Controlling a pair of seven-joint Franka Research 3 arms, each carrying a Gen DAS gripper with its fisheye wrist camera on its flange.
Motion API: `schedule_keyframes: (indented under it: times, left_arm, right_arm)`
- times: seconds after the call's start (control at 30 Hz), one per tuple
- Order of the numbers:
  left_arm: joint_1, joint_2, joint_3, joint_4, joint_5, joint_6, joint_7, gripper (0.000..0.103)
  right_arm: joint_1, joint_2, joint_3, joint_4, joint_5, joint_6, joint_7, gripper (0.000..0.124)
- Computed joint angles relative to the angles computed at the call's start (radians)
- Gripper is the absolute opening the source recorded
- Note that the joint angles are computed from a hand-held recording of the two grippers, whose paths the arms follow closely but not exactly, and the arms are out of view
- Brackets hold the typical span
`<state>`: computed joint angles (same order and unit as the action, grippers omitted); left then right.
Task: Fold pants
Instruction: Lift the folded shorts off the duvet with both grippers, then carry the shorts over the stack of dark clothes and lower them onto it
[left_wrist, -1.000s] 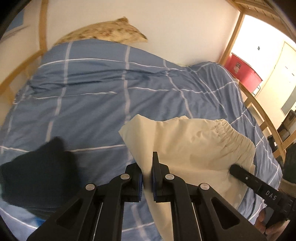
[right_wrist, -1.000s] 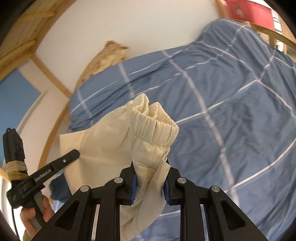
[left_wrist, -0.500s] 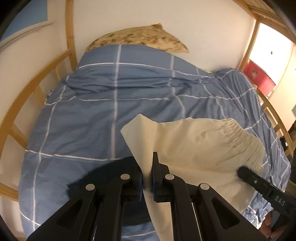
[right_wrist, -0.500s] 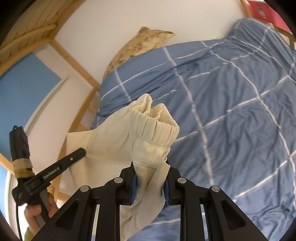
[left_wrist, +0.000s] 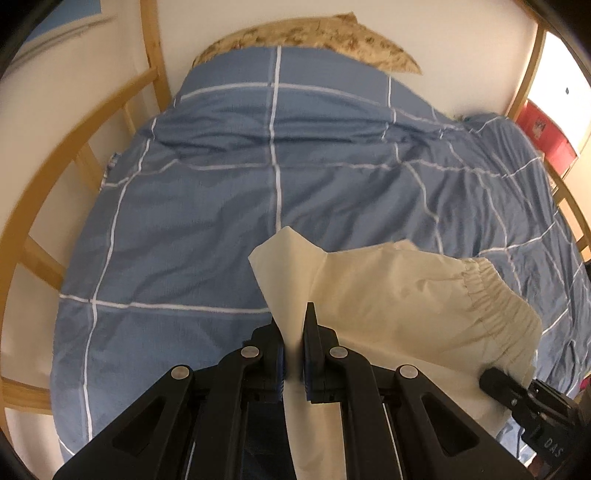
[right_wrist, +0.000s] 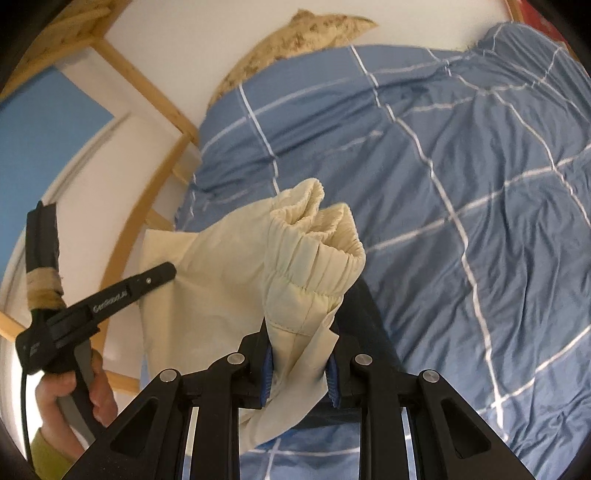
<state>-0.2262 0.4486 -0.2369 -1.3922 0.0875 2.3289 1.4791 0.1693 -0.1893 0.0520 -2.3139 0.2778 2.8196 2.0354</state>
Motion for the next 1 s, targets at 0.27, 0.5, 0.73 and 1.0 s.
schedule_keyframes:
  times: [0.27, 0.5, 0.73, 1.0]
  left_arm:
    - [-0.009, 0.014, 0.009, -0.002, 0.023, -0.02, -0.018, 0.01]
    - [-0.047, -0.005, 0.051, -0.032, 0.169, 0.008, -0.095, 0.019]
    - [-0.027, -0.044, 0.039, -0.085, 0.168, 0.036, -0.112, 0.036]
    - [0.003, -0.113, 0.026, -0.209, 0.121, 0.076, -0.124, 0.039]
  right_arm:
    - [-0.065, -0.02, 0.053, 0.025, -0.226, -0.222, 0.309, 0.057]
    - [-0.091, -0.057, 0.068, 0.059, -0.452, -0.404, 0.476, 0.059]
    - [-0.084, -0.065, 0.043, 0.022, -0.426, -0.241, 0.417, 0.059]
    - [-0.076, -0.051, 0.042, 0.005, -0.396, -0.167, 0.371, 0.059]
